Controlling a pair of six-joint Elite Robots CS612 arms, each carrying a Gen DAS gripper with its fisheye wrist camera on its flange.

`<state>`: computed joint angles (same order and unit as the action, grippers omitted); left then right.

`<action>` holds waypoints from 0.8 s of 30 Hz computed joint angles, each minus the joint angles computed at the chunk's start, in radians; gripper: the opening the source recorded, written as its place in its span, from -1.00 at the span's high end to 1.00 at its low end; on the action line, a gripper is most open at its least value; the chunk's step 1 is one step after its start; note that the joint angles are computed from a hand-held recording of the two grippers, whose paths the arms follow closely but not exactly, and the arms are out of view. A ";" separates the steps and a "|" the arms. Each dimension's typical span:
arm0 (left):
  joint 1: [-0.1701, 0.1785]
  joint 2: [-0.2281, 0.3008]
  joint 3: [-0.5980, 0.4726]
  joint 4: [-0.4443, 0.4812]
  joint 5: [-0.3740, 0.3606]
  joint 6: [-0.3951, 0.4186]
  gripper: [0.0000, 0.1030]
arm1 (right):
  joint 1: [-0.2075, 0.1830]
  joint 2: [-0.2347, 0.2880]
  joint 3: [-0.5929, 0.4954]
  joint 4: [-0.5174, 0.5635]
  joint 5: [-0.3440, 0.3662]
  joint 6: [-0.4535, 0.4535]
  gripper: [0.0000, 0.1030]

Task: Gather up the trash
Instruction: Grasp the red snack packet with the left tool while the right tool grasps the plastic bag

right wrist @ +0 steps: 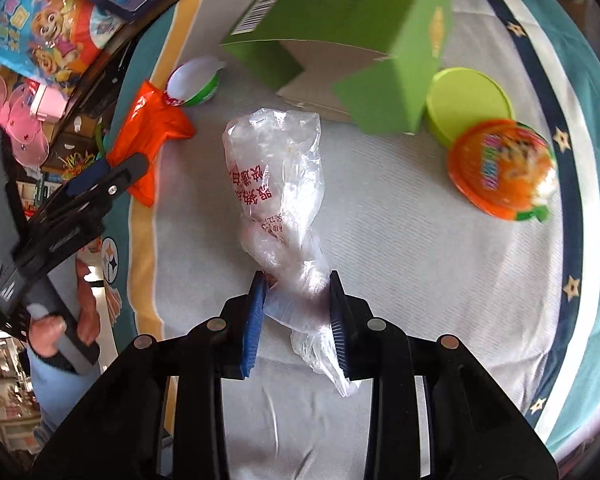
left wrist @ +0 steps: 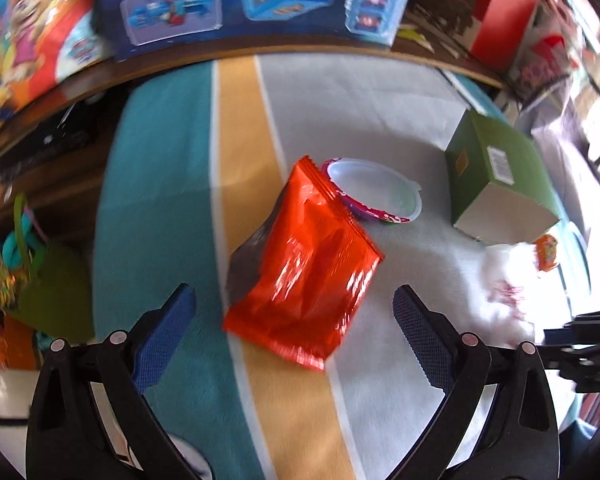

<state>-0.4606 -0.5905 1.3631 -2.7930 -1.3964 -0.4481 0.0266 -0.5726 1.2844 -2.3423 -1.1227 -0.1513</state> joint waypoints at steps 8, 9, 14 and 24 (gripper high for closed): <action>-0.001 0.037 -0.061 0.052 -0.006 0.063 -0.88 | -0.016 0.003 0.004 0.005 0.031 0.013 0.43; 0.000 0.037 -0.060 0.048 -0.014 0.065 -0.75 | -0.015 0.005 -0.002 0.008 0.033 0.015 0.43; 0.000 0.032 -0.060 0.071 -0.047 0.058 -0.35 | -0.027 0.003 0.008 0.002 0.059 0.001 0.43; -0.026 0.011 -0.019 0.049 -0.020 -0.007 0.01 | -0.043 -0.025 0.055 -0.003 0.052 -0.044 0.42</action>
<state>-0.4867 -0.5797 1.3441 -2.7442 -1.4159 -0.4550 -0.0164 -0.5975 1.3392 -2.3454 -1.0706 -0.1951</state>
